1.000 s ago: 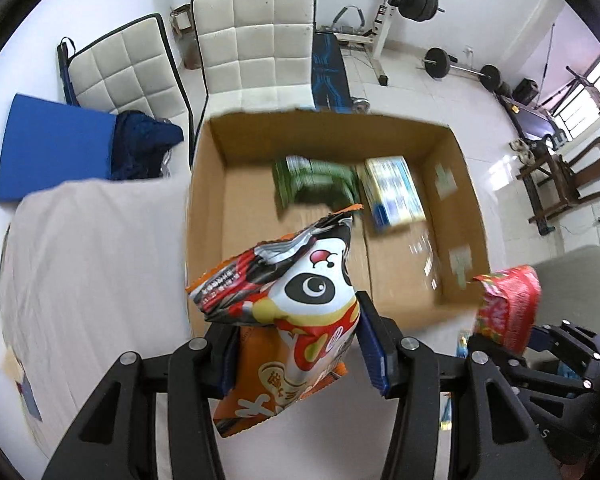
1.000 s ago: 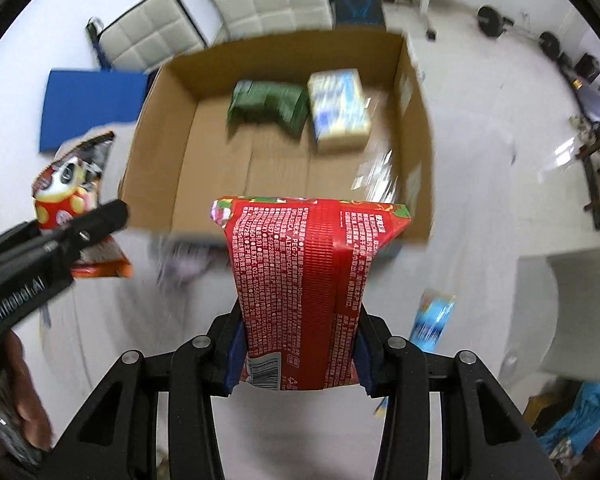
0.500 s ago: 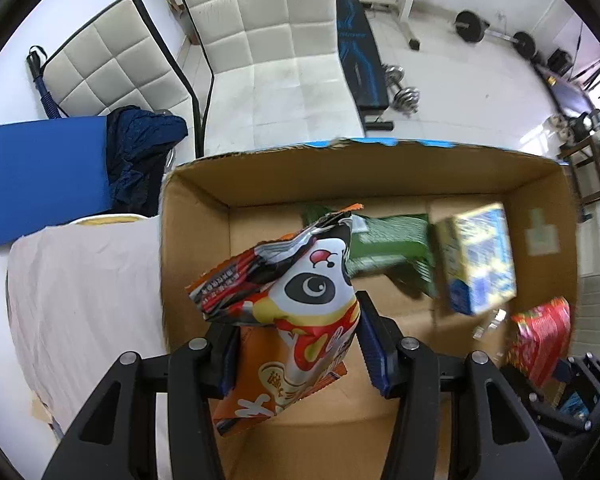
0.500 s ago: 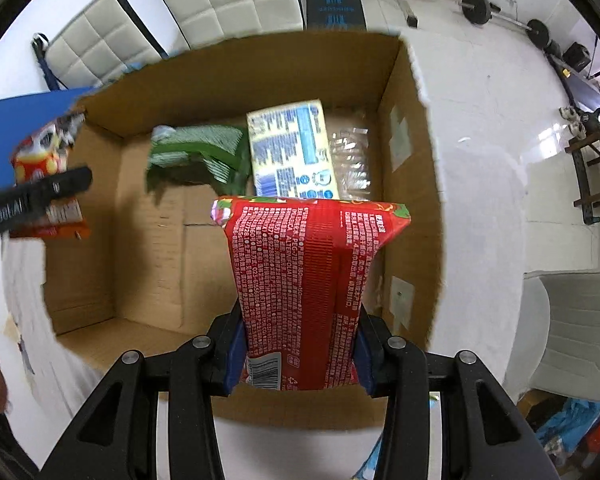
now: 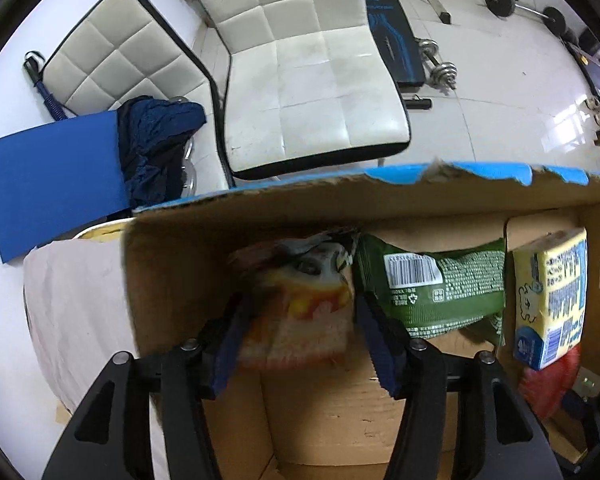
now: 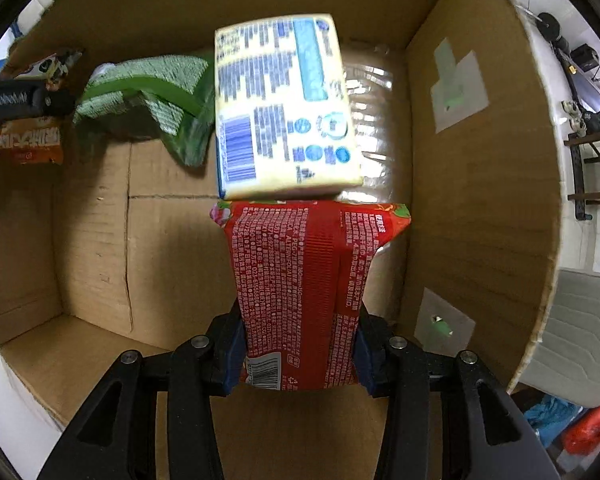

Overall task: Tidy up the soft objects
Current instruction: 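Carry both snacks into the cardboard box while opening both tools to release them, then withdraw both tools and move toward the blue tube pouch and pink cloth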

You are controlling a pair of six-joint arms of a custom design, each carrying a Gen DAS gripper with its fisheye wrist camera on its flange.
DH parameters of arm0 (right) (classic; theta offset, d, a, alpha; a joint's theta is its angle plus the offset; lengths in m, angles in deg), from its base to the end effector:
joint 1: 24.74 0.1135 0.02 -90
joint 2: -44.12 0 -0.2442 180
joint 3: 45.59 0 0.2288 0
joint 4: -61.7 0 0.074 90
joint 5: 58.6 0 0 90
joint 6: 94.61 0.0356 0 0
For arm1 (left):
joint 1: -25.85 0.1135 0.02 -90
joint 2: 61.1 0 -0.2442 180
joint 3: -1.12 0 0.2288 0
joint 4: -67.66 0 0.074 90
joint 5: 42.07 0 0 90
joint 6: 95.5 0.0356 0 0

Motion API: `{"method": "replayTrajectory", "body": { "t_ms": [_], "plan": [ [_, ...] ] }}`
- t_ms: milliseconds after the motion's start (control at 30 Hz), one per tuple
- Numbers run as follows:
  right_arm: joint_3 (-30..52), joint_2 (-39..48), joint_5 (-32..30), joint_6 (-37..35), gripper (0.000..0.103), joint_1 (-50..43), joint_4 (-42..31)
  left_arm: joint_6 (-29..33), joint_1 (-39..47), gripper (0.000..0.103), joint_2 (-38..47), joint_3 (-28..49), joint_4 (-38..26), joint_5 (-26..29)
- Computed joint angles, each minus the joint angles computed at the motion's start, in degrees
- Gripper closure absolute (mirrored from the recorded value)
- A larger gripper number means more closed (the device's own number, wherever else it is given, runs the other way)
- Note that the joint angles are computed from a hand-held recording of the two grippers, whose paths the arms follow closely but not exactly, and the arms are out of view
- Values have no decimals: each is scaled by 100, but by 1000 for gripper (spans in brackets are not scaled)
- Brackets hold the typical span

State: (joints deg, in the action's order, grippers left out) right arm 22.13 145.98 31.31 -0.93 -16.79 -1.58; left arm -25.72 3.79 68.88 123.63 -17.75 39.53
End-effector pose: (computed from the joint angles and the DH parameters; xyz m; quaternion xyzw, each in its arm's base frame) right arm 0.2430 0.0340 0.1154 0.0371 -0.9972 0.0058 0.0645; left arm 0.3711 -0.1448 0.1618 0.0178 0.9968 0.0773 0.0030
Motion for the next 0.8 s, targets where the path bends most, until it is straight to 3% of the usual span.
{"method": "replayTrajectory", "body": {
  "t_ms": [100,333,400,467,800],
  "plan": [
    [43,25,11,30,52,74,-2,4,36,38,-75,-22,28,61],
    [205,-329,-167,115,42,-8,-306,-7,125,38,-640,-310,84,192],
    [232,-522,-223,97,42,-54,-464,-39,111,38,-1028,-555,109,248],
    [234,-778,-216,118,34,-43,-612,-69,92,38,-1376,-786,151,270],
    [263,-2211,-246,131,33,14,-1567,-874,-579,38,-3619,-2183,22,413]
  ]
}}
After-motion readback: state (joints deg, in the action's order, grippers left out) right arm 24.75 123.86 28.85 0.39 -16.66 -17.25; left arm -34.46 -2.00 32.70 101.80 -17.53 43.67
